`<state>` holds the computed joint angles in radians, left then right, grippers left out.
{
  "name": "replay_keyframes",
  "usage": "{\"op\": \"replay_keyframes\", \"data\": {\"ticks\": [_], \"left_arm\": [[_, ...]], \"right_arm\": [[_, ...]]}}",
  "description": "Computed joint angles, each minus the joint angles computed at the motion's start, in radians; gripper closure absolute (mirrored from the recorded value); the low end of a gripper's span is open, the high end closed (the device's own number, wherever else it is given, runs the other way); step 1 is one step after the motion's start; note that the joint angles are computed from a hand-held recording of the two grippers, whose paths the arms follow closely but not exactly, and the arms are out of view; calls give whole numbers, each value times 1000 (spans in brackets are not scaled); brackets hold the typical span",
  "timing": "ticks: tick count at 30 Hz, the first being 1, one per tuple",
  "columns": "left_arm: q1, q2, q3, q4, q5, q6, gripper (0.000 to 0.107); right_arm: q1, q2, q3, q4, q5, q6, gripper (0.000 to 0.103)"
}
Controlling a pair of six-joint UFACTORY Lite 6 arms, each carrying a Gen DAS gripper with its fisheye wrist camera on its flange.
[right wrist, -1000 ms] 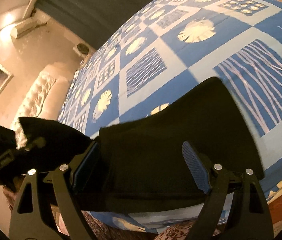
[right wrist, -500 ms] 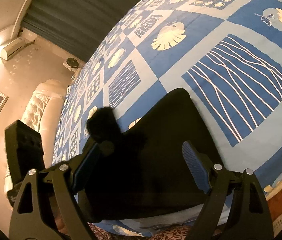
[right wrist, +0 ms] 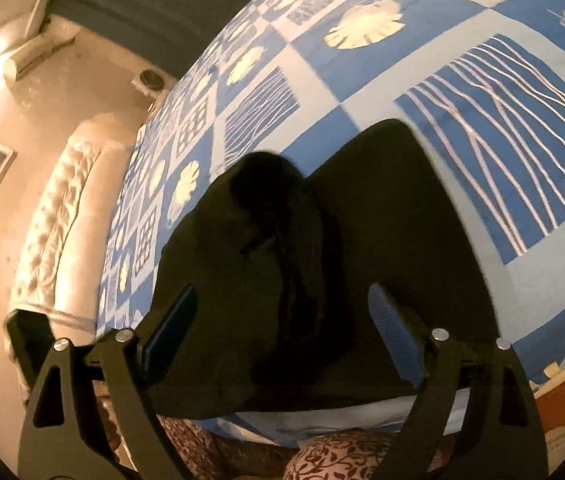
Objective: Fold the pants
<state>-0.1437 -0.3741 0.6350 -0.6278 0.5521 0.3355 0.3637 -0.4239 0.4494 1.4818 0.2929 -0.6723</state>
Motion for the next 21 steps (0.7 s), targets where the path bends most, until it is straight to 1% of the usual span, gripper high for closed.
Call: {"op": "replay_keyframes", "data": {"ticks": [1,4,5,7,9,10,11,12,13,15,17,19,21], "left_arm": [[52,-30,-44,0,8,32,32],[149,-46,-115,-31,7,129,32],[182,-40,-134,-58,5,170,32],[226,-42,-154,-121,15,248,32],[236,-47,-164,-142,13,276,32],[230,-54,-167,-135,8,270,32],[214,-62,-169,-116,-7,249,32],[197,-68,-171,-95,-23,226,32],[187,-73,-174,-81,-35,215,32],[179,-82,-180,-73,-49,217,31],[178,-86,-185,-70,-53,216,30],[182,-86,-187,-78,-50,226,29],[184,-91,-189,-72,-46,220,29]], "right_arm": [[20,10,11,7,5,-8,15],[70,80,58,96,39,-107,15],[93,108,79,88,34,-102,15],[149,154,113,45,-18,-56,16],[171,181,130,10,-44,-21,27],[179,189,134,-56,-62,48,42],[177,189,132,-86,-66,81,57],[168,187,122,-101,-68,98,65],[151,177,107,-78,-58,74,78],[95,154,72,57,-7,-65,86],[66,136,57,99,26,-108,90],[64,101,56,66,16,-76,90],[67,69,70,-25,4,3,91]]}}
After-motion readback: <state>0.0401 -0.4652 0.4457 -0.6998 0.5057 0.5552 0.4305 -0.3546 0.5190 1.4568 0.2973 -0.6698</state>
